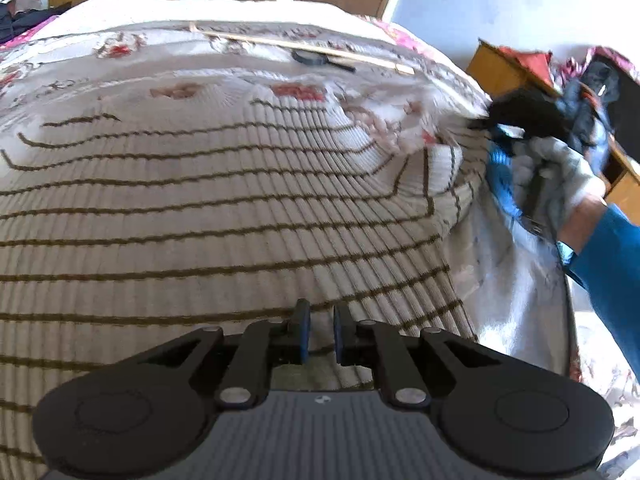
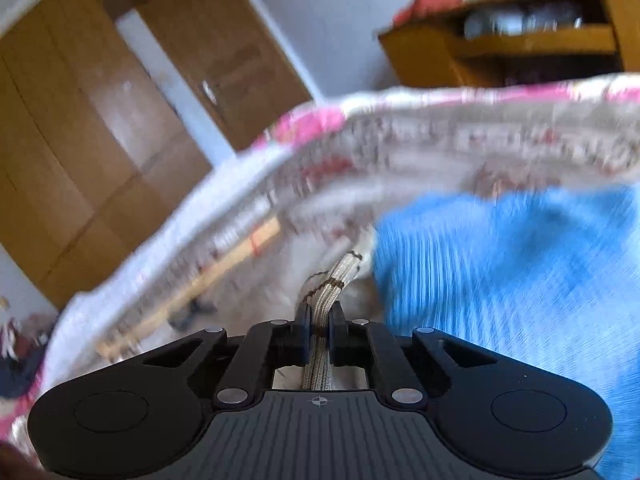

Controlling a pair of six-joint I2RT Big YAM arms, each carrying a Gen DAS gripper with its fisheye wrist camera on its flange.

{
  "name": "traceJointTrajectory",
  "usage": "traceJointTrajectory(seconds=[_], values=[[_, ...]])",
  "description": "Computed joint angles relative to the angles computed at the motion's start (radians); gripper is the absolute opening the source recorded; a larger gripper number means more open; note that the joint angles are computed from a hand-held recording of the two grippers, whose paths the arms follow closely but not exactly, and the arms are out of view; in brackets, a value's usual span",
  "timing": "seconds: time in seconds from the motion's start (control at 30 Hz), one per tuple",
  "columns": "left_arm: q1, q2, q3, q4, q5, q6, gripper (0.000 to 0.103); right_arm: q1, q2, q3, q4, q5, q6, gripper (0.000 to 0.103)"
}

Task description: Fold small clothes

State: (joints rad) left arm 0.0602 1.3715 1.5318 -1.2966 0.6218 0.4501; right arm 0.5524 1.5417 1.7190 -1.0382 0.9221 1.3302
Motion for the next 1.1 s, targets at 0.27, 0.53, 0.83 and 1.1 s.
traceJointTrajectory(seconds=[0.27,0.53,0.83,1.1], values=[[0.118,-0.006,0.011,0.023,0.043,0.009,0.026,0.208,0.313,0.516,-0.005,0.024,-0.542,0.015],[0.277,-0.004,-0.024,0.12,0.017,0.017,0.029,0.366,0.487,0.712,-0.161,-0.194,-0.801,0.044],[0.325,0.057,0.022,0.069,0.106,0.037,0.029,0.347,0.495,0.708,-0.413,-0.148,-0.769,0.044],[0.312,0.055,0.008,0.082,0.098,0.032,0.03,0.305,0.41,0.572,-0.287,-0.134,-0.723,0.052]])
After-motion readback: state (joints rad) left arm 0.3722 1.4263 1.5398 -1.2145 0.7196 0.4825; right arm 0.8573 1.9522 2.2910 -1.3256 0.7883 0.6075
